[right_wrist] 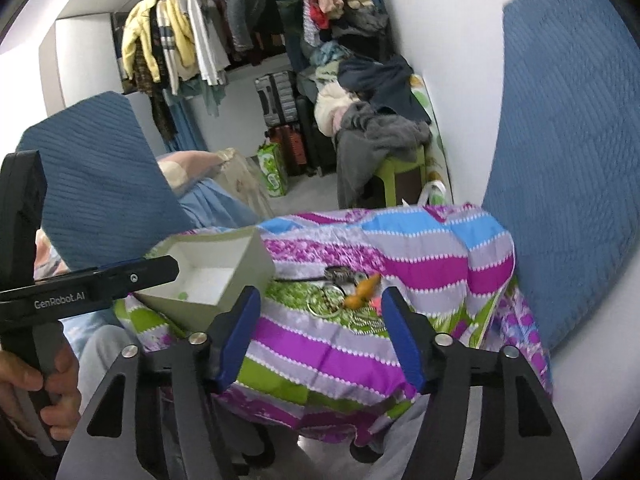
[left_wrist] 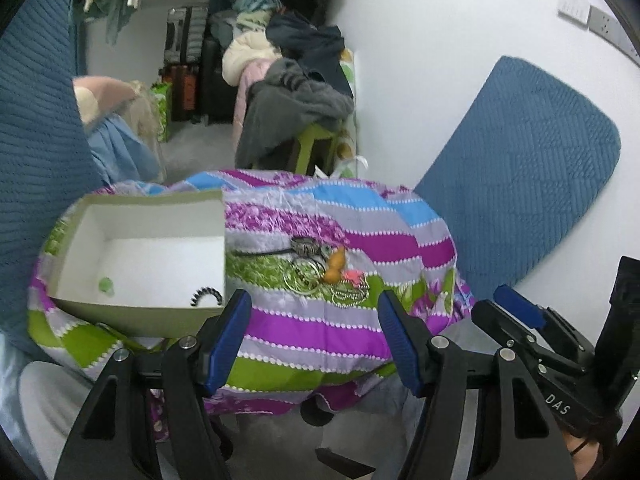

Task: Organize jewelry
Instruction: 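Move both tools back to the remaining jewelry on the bedspread, then grasp the orange gourd with the right tool while the left tool grasps the red-bead bracelet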

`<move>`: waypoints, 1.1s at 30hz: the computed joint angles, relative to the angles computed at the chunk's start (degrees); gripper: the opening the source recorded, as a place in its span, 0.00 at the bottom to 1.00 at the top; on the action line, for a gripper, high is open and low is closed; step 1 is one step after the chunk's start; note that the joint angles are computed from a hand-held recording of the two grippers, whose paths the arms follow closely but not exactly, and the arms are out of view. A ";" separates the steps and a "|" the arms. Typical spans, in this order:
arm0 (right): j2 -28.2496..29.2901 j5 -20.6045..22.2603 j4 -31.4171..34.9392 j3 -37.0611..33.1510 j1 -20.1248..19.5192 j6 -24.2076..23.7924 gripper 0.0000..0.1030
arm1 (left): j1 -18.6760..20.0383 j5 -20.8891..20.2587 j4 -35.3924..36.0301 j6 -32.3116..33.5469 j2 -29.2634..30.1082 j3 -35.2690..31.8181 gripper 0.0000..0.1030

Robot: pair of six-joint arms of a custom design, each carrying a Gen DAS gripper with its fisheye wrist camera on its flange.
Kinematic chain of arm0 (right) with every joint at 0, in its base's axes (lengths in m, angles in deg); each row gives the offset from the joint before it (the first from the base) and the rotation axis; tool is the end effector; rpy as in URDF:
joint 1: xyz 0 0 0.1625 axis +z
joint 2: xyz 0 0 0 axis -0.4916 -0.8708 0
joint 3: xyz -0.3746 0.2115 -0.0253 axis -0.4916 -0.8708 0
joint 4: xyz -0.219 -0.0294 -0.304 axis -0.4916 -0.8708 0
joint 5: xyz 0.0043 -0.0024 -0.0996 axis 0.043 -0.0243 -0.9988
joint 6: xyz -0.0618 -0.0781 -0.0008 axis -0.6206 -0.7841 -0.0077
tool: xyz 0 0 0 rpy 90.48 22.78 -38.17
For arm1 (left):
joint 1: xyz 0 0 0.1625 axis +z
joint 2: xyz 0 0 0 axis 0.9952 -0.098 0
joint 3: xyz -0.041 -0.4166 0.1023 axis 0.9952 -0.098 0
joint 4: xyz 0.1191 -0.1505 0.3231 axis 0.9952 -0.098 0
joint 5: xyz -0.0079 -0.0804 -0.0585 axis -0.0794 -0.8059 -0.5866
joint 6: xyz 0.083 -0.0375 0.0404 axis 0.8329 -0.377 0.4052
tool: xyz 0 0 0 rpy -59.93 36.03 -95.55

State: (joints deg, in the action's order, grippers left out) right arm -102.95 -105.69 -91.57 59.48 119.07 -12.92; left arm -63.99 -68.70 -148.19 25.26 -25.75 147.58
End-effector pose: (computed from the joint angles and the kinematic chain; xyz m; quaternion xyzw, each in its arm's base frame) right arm 0.1188 -0.4064 0.4818 0.2840 -0.8872 0.3207 0.1716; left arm -0.5097 -0.4146 0.0708 0.0753 0.8958 -0.3684 0.2370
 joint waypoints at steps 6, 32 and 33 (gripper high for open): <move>1.64 0.59 -2.00 1.32 -4.10 0.12 0.52 | 2.94 -3.65 -6.96 5.31 3.33 -0.51 0.63; 25.85 1.24 8.96 -18.22 -8.00 3.75 0.29 | 16.13 -11.70 -17.72 19.25 16.23 -10.59 0.36; 26.69 0.88 9.69 -19.11 -8.02 3.92 0.28 | 16.47 -11.89 -17.82 19.68 16.63 -11.00 0.36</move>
State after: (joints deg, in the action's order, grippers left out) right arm -76.26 -104.81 -81.88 40.37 111.04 -9.00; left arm -47.52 -80.59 -166.01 44.94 -9.11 136.58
